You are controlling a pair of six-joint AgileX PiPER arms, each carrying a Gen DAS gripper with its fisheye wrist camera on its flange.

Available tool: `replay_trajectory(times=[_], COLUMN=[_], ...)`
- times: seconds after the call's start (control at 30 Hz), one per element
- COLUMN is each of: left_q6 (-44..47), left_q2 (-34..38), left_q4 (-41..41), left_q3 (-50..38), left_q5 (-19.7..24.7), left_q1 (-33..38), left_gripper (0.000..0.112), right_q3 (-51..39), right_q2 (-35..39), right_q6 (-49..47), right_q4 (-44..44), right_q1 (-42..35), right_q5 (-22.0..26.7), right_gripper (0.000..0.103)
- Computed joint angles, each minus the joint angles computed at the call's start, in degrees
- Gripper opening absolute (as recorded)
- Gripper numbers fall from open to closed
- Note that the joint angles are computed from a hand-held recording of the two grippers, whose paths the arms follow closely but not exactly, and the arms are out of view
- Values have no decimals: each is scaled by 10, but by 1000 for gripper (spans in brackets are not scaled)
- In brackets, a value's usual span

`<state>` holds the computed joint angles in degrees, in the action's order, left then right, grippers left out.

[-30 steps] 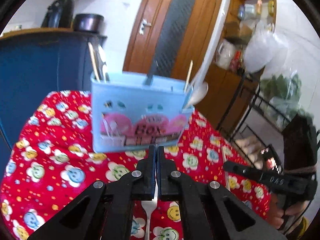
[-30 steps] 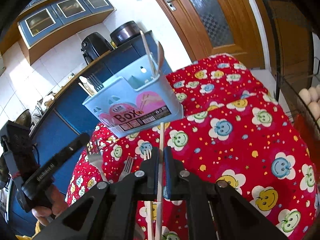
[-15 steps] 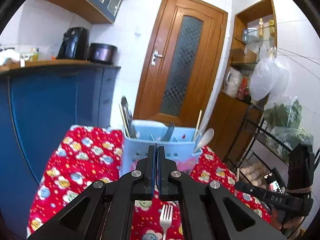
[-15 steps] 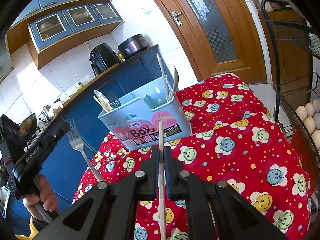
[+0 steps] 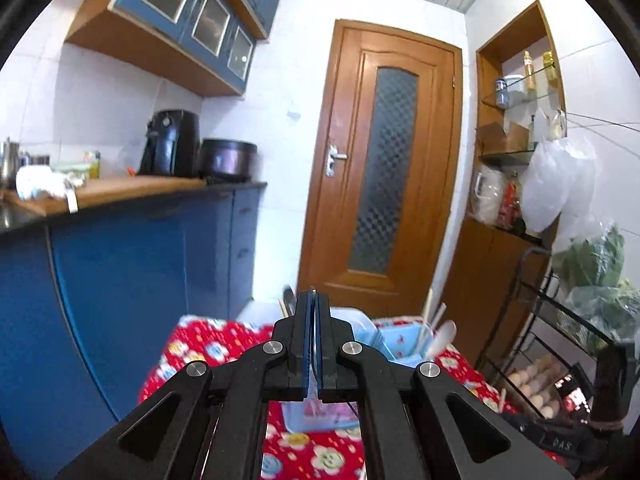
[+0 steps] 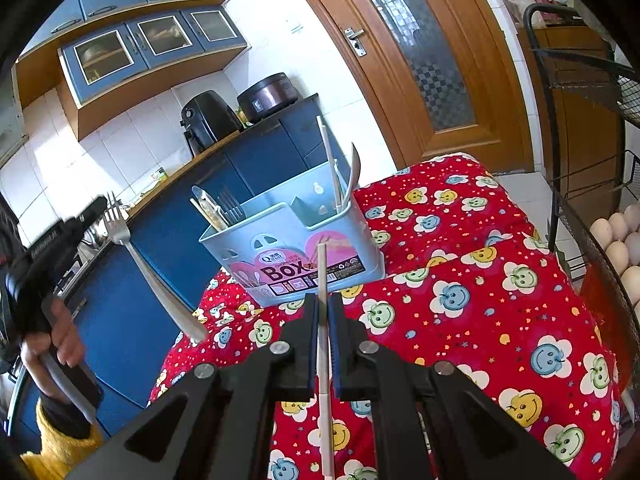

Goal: Organize utensils
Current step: 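Lift the chopstick and fork and carry both over the box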

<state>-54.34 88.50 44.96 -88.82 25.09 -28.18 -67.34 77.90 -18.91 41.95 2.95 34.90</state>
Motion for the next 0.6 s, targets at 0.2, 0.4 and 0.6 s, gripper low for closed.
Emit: replay_trajectory(times=[0.2,0.4,0.6], left_q6=[20,30,82], left_q2=[37,89,168], left_q4=[11,26,22], left_q3=[-94,-196,-339], left_q5=[44,84,141], left_q1=[1,7,13], left_gripper=[1,1,1], right_q3=[-1,-6,-42], right_q2=[1,2,15], right_q6=[-1,-1,11], right_q4=[1,-5,-33], right_q1=[-1,-6,-7], right_q5=[1,5,11], right_gripper=[7,7,7])
